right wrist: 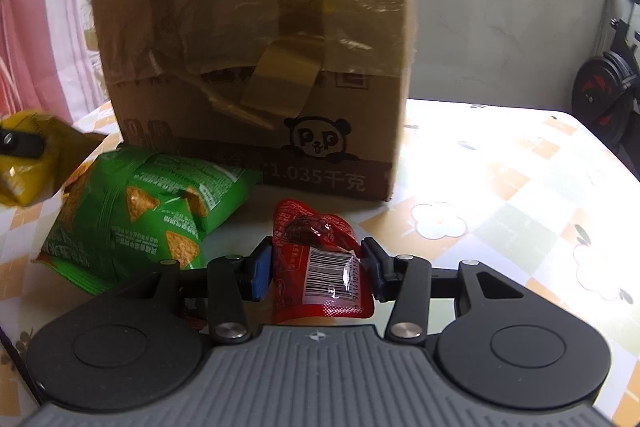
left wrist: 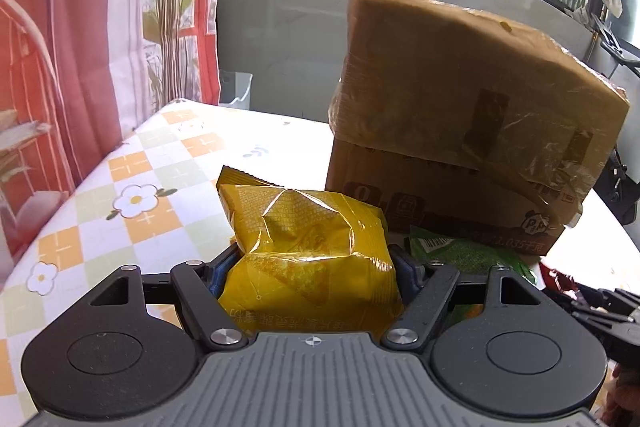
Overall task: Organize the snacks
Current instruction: 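Carry the red packet and yellow chip bag over the lined box, then open both tools to drop the red packet and yellow bag into the box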
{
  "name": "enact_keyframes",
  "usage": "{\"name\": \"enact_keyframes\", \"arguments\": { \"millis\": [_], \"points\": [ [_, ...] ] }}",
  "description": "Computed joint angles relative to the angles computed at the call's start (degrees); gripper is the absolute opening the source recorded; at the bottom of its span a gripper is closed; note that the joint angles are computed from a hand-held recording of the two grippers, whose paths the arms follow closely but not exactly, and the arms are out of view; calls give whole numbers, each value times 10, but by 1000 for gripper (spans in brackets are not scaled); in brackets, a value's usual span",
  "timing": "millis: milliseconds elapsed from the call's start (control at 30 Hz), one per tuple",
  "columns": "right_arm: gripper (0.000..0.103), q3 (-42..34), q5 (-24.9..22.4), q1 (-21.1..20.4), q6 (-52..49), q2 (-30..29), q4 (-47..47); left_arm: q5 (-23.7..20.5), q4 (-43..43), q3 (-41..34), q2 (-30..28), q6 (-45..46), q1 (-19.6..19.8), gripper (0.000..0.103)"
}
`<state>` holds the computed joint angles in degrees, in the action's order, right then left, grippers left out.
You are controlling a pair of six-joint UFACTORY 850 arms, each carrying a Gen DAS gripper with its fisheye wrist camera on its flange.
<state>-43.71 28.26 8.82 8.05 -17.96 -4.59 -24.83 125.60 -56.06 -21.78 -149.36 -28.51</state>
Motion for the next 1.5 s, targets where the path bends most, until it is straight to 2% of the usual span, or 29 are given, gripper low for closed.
{"name": "enact_keyframes", "arguments": {
  "millis": [100, 167, 300, 500, 633, 700, 800, 900, 1033, 1133, 1233, 1333, 1500],
  "points": [
    [48, 19, 5, -3, 13, 29, 0, -26, -13, 11, 19, 23, -9, 77],
    [48, 34, 21, -6, 13, 52, -6, -45, -34, 16, 38, 46, -18, 77],
    [48, 48, 63, -12, 4, 95, 1, -79, -18, 10, 65, 46, -28, 77],
    [48, 21, 114, -22, 26, 133, -37, -80, 47, -45, 68, 33, -31, 77],
    [48, -58, 90, -35, 70, 108, -105, -79, 99, -122, 28, 40, -28, 78],
    [48, -114, 64, -39, 108, 77, -143, -63, 113, -173, -5, 51, -25, 78],
    [48, -184, 24, -34, 89, 29, -139, -22, 78, -264, -65, 97, -21, 78],
    [48, -246, -27, -30, 107, -19, -143, -12, 0, -347, -122, 185, -21, 78],
    [49, -292, -85, -30, 145, -56, -158, 11, -83, -435, -184, 277, -16, 78],
    [56, -308, -117, -31, 156, -69, -184, 23, -148, -471, -214, 353, -13, 79],
    [65, -301, -120, -33, 147, -65, -161, 27, -207, -484, -225, 415, -12, 80],
    [69, -287, -112, -37, 157, -53, -172, 39, -169, -465, -215, 370, -4, 89],
    [70, -258, -99, -38, 126, -27, -162, 48, -125, -431, -191, 354, -2, 89]
  ]
}}
